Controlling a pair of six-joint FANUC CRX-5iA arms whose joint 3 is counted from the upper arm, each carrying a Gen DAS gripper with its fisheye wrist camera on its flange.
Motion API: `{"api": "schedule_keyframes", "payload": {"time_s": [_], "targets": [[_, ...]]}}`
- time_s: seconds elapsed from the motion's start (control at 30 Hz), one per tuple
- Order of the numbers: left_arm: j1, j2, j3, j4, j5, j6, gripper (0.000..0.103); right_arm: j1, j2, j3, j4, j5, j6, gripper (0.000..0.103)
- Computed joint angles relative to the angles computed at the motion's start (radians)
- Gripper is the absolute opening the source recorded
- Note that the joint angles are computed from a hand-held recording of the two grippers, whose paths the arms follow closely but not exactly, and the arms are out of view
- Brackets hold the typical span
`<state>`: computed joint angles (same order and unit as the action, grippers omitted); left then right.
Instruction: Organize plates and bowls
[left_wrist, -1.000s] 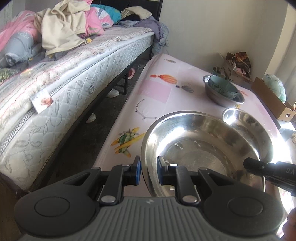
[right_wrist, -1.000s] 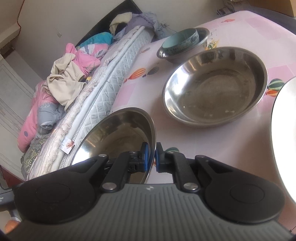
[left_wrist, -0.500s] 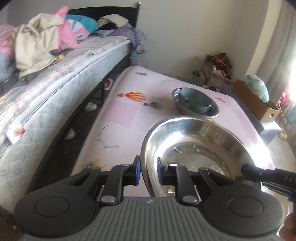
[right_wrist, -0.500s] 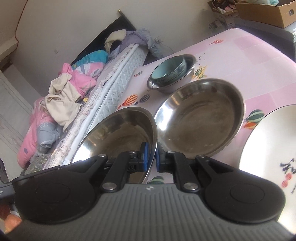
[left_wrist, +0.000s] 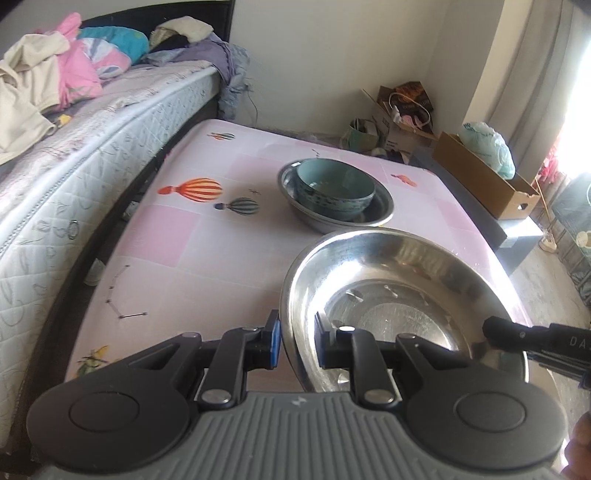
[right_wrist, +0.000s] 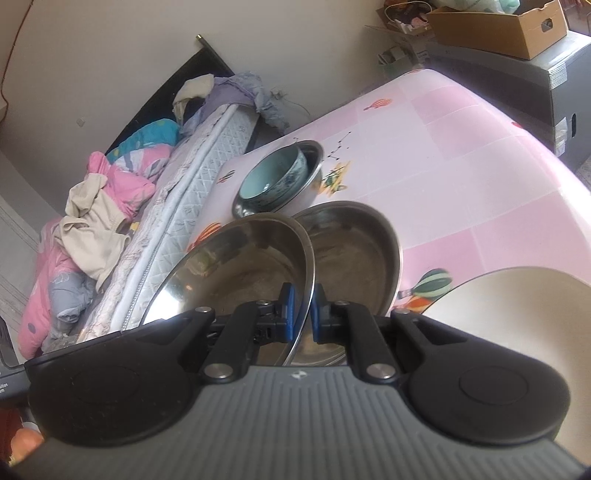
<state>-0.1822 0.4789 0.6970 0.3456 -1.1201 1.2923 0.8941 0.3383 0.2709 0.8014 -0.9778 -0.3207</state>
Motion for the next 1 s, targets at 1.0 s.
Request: {"api": "schedule_keyframes", "payload": {"time_s": [1.0], "targets": [[-0.064, 0.239, 0.328, -0.078, -0.148, 0.030, 0.024, -0.115, 0.077, 0.075, -0.160, -0.015, 0.185, 0.011]]}}
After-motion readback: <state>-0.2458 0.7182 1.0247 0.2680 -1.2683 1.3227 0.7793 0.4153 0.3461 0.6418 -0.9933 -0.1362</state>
